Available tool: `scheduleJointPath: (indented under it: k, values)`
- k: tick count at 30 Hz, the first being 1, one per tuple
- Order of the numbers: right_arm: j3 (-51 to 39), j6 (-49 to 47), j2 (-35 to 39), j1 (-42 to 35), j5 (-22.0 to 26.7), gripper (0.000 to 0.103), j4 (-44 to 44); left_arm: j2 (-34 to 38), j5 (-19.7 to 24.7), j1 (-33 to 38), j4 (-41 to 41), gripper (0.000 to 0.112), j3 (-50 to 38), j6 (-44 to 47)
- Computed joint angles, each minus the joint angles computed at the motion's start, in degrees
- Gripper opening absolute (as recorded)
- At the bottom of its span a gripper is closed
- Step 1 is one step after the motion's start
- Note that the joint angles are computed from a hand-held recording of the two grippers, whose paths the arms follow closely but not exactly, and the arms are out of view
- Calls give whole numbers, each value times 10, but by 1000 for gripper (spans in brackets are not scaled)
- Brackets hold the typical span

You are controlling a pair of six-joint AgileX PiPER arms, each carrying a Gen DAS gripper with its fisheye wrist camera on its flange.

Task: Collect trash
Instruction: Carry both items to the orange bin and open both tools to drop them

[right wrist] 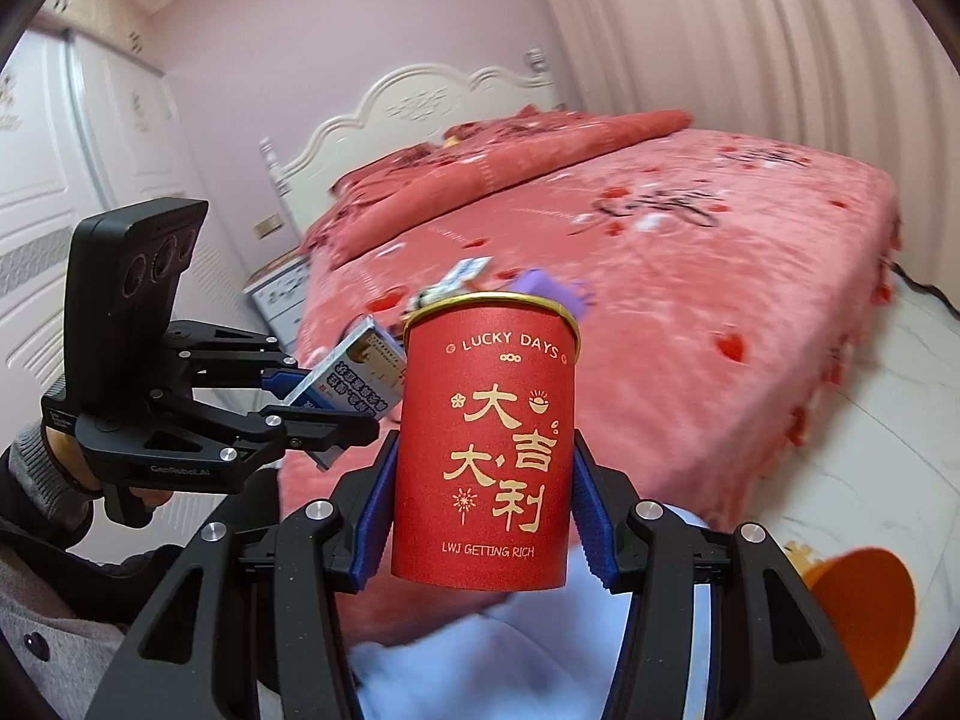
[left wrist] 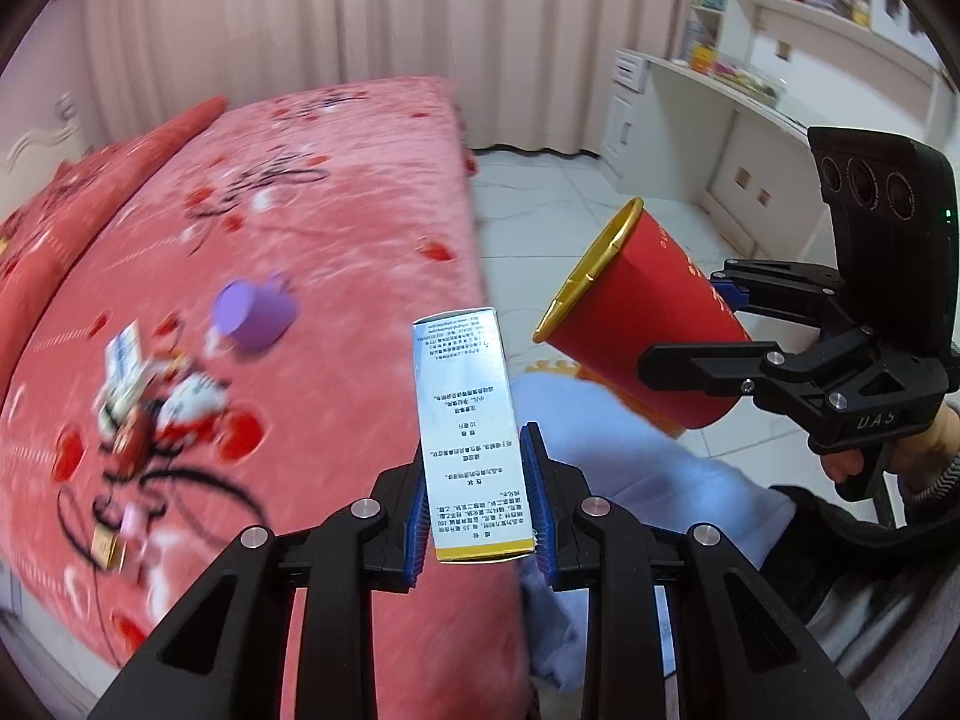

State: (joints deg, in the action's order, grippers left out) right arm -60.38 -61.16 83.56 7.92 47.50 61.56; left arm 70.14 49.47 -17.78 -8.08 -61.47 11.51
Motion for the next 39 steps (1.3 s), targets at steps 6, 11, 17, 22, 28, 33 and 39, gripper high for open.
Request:
scheduleJointPath:
  k: [6, 11, 17, 22, 28, 33, 39]
  values:
    - [19, -28, -16, -131, 36, 53, -5, 114, 6, -66, -2, 29, -108, 18]
    - [24, -42, -18, -246, 60, 53, -16, 228, 45, -115, -11, 29, -243, 57]
    - [25, -61, -3, -376, 84, 53, -25, 356, 100, -160, -39, 29, -407, 105]
    - [15, -73, 27, -434, 89, 53, -34, 436, 124, -182, -68, 29, -501, 127]
    - [0, -78, 91, -451, 55, 53, -38, 528, 140, -187, -93, 29, -593, 120]
    - [-21, -66, 183, -416, -5, 53, -25, 586, 140, -187, -95, 29, -624, 88]
    - [-45, -63, 247, -397, -34, 54, -23, 665, 171, -190, -90, 29, -710, 57]
